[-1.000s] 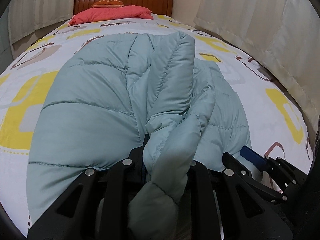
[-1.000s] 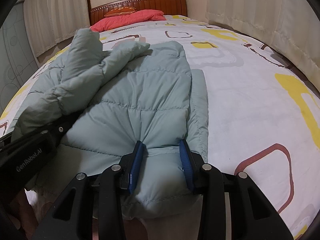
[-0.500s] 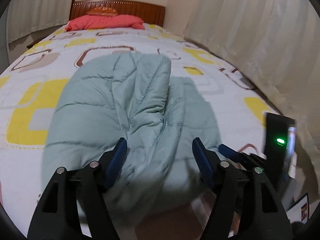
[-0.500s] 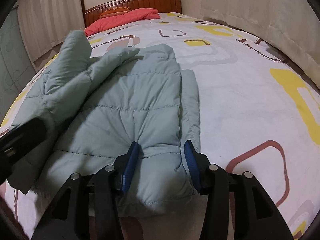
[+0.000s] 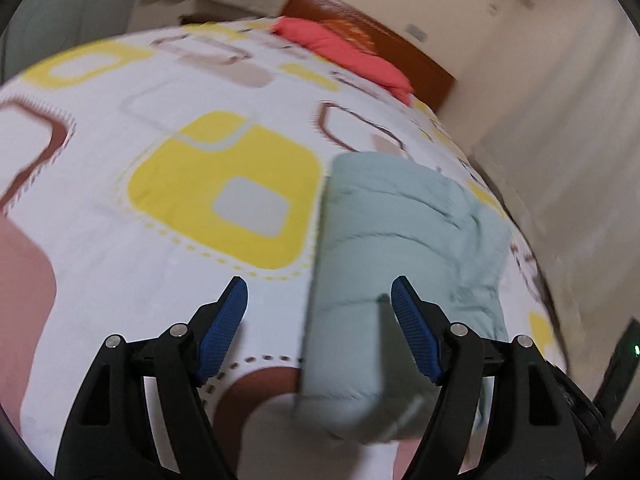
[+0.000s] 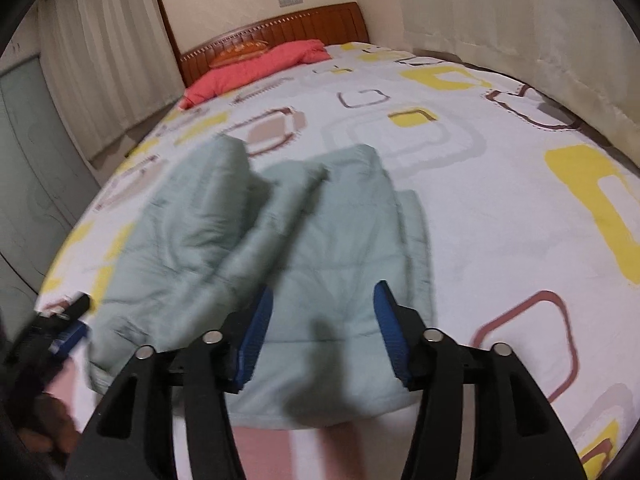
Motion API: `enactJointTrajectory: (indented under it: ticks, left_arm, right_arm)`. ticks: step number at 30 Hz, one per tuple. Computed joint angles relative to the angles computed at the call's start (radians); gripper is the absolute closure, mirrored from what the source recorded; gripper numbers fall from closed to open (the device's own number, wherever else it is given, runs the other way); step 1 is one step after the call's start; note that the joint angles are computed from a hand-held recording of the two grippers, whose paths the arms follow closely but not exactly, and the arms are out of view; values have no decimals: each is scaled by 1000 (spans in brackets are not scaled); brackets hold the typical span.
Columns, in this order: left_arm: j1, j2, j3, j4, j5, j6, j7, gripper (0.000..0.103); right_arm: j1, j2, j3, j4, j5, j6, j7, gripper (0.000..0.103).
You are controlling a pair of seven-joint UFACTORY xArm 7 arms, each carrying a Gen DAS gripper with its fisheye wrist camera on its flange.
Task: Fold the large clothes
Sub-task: 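Open the left tool and move both tools to the folded roll, then grasp the folded jacket end with the right tool and press it flat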
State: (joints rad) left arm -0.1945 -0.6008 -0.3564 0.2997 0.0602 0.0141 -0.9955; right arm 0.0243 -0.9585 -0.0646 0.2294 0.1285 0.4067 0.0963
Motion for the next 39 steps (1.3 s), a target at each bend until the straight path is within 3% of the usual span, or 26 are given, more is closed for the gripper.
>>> enactJointTrajectory:
  ticks: [5,8,12,13,15,17,21,25,29,34,39]
  left_arm:
    - [-73,74,98,-13,-56,-88,3,29]
    - [-126,130,148,-12,-91,-162,5,28]
    - [-254,217,286,3,-108,-254,6,26]
    - [-266,222,294,5,-109,-260,3,26]
    - [-289,229,319,9,-104,-267,-1,25]
    - [-331,226,368,8,-83,-280,-4,25]
    - [-355,223,379,1,-72,-320,-32,21]
    - [-442,286,468,24,4,-382,-129,20]
    - [-521,367,555,85,143,-364,-239,20]
    - [-472,399,501,115,205,-357,-282,20]
    - [-408,383,444,104,259,-395,-313,20]
  right_arm:
    - [102,67,-25,43,64,-33,8,40]
    - [198,144,-83,70,138,-78,-10,36]
    - [299,253,-156,115,240,-118,-47,34]
    - [337,271,-191,123,278,-123,-71,44]
    - [406,303,-250,141,347,-130,-136,78]
    - [442,306,-284,154,394,-130,-201,87]
    - [390,246,-279,138,426,-155,-262,90]
    - [323,232,-309,128,436,-137,-300,90]
    - [293,285,-381,118,474,-138,-359,90]
    - [288,306,-444,136,548,-106,-453,90]
    - [186,234,-428,134,581,54,-466,80]
